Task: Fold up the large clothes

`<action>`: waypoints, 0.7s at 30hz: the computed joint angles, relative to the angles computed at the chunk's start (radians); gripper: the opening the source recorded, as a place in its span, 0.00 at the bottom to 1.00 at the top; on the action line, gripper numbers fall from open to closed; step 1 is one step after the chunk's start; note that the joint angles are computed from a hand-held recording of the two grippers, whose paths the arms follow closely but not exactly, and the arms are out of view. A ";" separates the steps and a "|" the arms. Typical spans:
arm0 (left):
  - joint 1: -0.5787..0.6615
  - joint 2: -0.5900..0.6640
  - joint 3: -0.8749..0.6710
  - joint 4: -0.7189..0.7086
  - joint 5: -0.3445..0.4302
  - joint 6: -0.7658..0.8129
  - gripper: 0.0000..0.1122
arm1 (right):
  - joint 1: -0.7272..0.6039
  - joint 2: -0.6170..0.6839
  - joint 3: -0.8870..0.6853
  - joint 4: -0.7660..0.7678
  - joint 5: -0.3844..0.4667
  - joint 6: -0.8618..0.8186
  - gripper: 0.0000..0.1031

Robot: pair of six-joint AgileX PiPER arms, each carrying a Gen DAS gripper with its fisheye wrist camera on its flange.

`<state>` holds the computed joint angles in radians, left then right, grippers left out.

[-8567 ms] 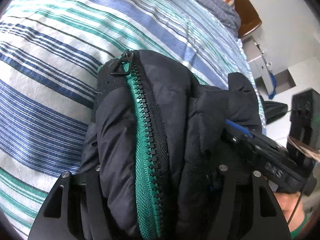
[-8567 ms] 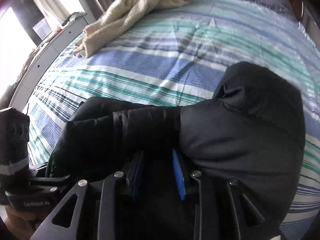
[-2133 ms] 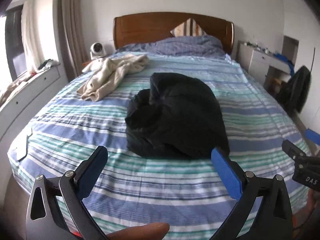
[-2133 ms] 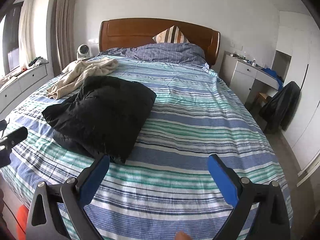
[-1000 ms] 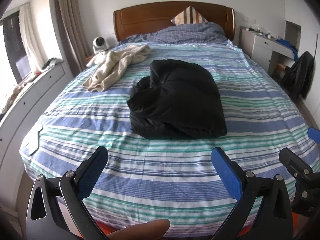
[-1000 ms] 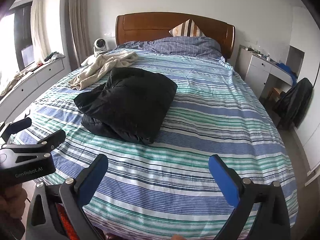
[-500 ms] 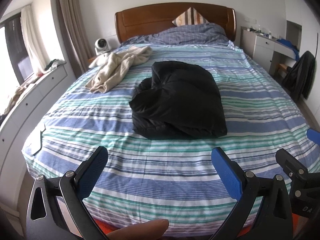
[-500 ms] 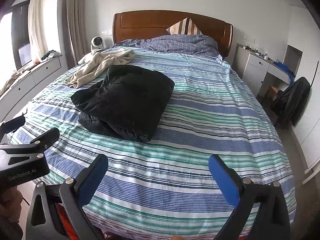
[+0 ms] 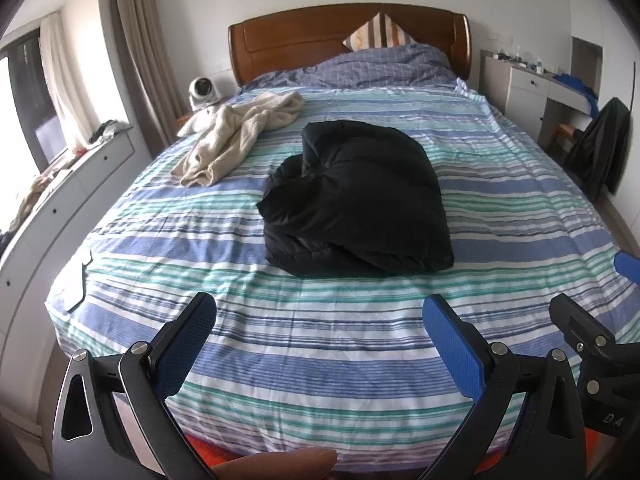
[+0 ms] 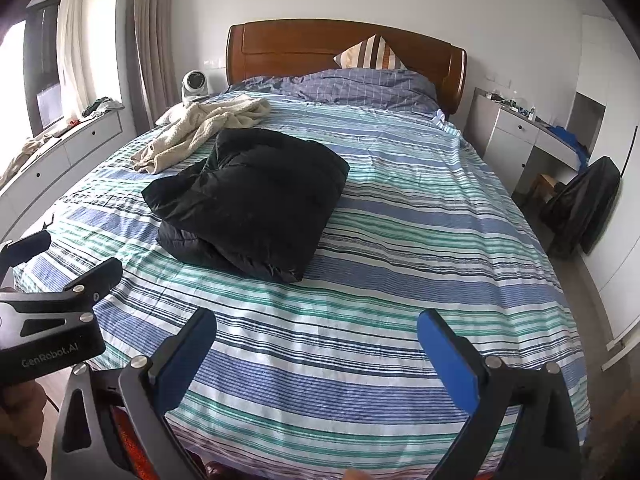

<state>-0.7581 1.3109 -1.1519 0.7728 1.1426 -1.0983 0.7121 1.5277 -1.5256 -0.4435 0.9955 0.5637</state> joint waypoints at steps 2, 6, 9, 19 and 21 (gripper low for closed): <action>0.001 -0.005 -0.002 0.000 0.000 0.001 0.91 | 0.004 0.000 -0.007 -0.005 0.002 0.001 0.99; 0.002 -0.010 0.002 0.004 0.003 -0.006 0.91 | 0.006 -0.003 -0.005 -0.008 0.000 0.008 0.99; 0.004 -0.011 0.010 -0.002 -0.003 -0.005 0.91 | 0.007 -0.003 -0.007 -0.001 0.003 0.002 0.99; 0.013 -0.015 0.023 -0.009 -0.015 -0.008 0.91 | 0.024 -0.025 0.007 0.001 -0.002 0.016 0.99; 0.011 -0.016 0.022 -0.007 -0.015 -0.008 0.91 | 0.025 -0.024 0.009 -0.007 -0.002 0.021 0.99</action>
<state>-0.7468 1.2952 -1.1296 0.7661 1.1274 -1.1060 0.7370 1.5034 -1.5162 -0.4503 0.9936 0.5852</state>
